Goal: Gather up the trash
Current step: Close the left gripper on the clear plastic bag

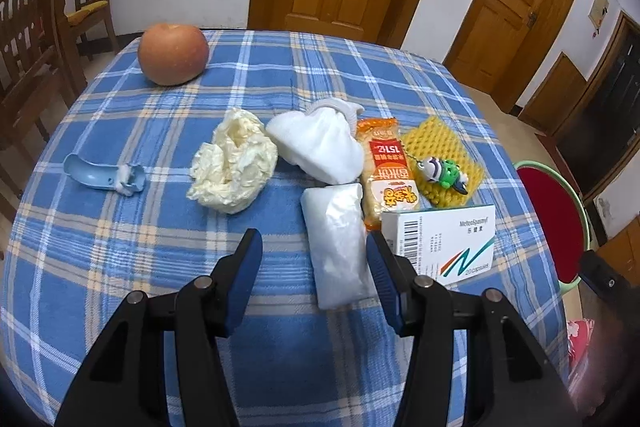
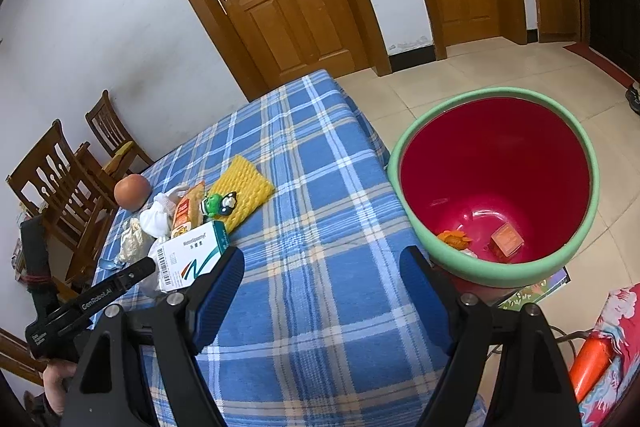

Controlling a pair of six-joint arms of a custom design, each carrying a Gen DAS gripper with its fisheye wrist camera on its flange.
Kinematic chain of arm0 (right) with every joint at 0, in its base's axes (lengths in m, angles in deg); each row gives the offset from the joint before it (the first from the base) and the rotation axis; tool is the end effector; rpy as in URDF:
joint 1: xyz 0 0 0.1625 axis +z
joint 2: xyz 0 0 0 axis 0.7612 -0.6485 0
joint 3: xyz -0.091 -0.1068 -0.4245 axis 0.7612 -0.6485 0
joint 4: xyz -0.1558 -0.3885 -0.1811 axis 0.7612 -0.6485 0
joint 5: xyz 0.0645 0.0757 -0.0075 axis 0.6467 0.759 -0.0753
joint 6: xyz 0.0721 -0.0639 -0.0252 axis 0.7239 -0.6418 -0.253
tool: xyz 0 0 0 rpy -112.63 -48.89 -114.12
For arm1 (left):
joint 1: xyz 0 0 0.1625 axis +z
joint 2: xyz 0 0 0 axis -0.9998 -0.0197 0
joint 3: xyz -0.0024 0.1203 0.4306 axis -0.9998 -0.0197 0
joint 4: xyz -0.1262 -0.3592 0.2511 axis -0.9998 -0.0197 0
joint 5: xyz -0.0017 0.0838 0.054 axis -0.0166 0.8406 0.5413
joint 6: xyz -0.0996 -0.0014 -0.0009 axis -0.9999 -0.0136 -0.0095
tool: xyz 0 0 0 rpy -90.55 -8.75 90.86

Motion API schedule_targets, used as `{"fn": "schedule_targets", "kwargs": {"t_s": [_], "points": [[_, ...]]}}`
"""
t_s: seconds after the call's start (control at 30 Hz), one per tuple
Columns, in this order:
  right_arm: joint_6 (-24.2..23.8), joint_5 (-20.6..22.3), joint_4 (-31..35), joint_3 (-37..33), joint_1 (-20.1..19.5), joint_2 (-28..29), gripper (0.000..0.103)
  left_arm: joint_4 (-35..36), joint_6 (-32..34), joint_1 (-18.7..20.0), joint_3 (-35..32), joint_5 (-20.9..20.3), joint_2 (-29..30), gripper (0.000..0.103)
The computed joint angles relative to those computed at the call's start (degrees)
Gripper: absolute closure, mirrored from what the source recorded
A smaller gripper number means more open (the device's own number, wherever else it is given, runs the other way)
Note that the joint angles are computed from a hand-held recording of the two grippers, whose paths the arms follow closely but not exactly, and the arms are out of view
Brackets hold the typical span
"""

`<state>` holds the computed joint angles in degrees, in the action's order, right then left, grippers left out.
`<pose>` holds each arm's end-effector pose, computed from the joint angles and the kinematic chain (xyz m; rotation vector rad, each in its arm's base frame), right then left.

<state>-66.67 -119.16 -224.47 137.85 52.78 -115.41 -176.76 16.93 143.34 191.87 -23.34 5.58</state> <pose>0.2670 -0.7124 0.1104 0.7752 -2.6761 0.6152 -0.1269 -0.5637 0.2142 -0.4033 2.1366 -1.1180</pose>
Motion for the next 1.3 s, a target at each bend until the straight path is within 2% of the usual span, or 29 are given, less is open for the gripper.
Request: {"fn": "schedule_targets", "kwargs": {"t_s": [0.2, 0.27, 0.33, 0.43, 0.6, 0.87, 1.17, 1.3], "points": [[-0.3, -0.02, -0.09, -0.05, 0.15, 0.14, 0.021, -1.0, 2.43, 0.83, -1.53, -2.24, 1.71, 0.049], [-0.36, -0.04, -0.04, -0.07, 0.16, 0.17, 0.021, -2.47, 3.7, 1.2, -1.55, -3.66, 2.14, 0.057], [-0.46, -0.1, 0.1, -0.19, 0.24, 0.26, 0.021, -2.16, 3.82, 1.01, -1.61, -2.82, 2.51, 0.066], [-0.81, -0.04, 0.48, -0.75, 0.49, 0.79, 0.021, -4.46, 4.74, 1.13, -1.07, -3.85, 2.25, 0.068], [-1.68, -0.06, 1.66, -3.47, 1.45, 3.31, 0.021, -5.95, 4.59, 0.12, 0.68, -2.86, 1.18, 0.069], [-1.15, -0.16, 5.9, -8.41, 2.89, 7.98, 0.021, -4.07, 0.97, -1.9, 3.84, -0.15, -1.93, 0.069], [-1.57, -4.22, 9.5, -14.26, 4.07, 13.05, 0.021, -3.0, -1.76, -2.54, 6.04, 0.43, -4.04, 0.069], [-1.63, -5.05, 10.09, -13.13, 3.91, 12.28, 0.021, -3.29, -2.24, -2.9, 6.84, 0.83, -4.66, 0.069]]}}
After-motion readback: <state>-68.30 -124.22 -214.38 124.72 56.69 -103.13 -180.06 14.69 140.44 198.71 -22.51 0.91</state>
